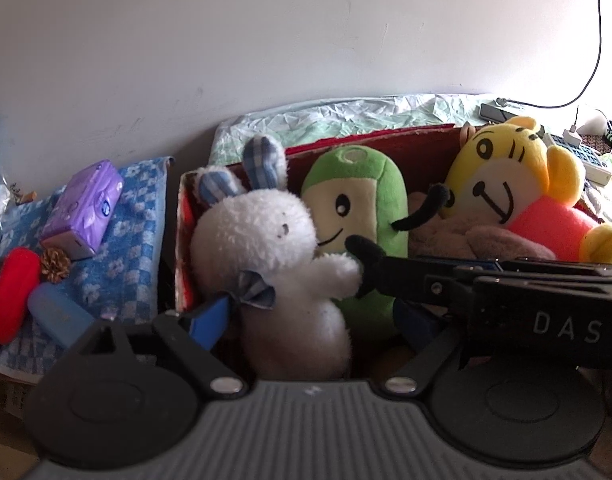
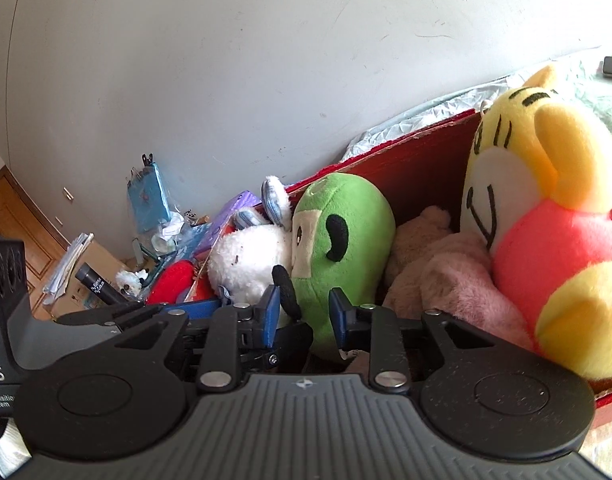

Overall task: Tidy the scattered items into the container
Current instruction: 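Lower the white bunny into the red box beside the green pear plush, then open both tools and move them back toward the bunny with blue bow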

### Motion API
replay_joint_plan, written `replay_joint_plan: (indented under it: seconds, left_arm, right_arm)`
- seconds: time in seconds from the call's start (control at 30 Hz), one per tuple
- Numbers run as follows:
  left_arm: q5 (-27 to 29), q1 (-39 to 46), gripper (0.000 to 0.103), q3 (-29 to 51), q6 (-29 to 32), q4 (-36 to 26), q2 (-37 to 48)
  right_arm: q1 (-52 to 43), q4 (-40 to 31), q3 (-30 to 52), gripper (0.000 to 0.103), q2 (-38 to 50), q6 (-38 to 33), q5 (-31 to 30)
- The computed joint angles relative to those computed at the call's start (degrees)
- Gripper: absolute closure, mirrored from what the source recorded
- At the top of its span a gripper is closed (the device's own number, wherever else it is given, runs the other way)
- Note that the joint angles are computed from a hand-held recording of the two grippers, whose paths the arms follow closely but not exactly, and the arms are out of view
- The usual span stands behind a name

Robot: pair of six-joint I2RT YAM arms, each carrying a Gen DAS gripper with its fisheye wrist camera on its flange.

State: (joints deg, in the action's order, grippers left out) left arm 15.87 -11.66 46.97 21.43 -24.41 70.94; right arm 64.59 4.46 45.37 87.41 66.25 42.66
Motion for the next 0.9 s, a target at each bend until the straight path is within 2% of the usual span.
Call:
replay_joint_plan:
  seconds: [0.37,0.5,0.67,0.77,0.9]
  left_arm:
    - [-1.3,-0.7,0.012,0.4,-1.2,-1.7,-3.4]
    - [-4.3,-2.0,0.009,0.4,-2.0,-2.7,-5.3]
    - [-5.0,-1.9,0.008,0.5,-3.5,-5.1,-6.9]
    - [-7.3,-3.3,0.005,-0.2,-4.7,-5.5,-8.8]
    - [-7.9,-3.4,0.004,-0.4,-5.9,-6.3,-9.6]
  right_arm:
    - [1.2,-0.3,-0.2,0.073,-1.4,1.2,0.1]
    - [3.2,-7.8,3.8,0.068,-1.0,1.7,3.1]
    - [6.0,-13.7,5.8,0.066,-1.3,5.7,7.5]
    - [7.0,-18.0,6.6,0.066,-1.5,8.6,8.8]
    - [7.6,-20.0,6.0,0.064,-2.0,11.2,10.0]
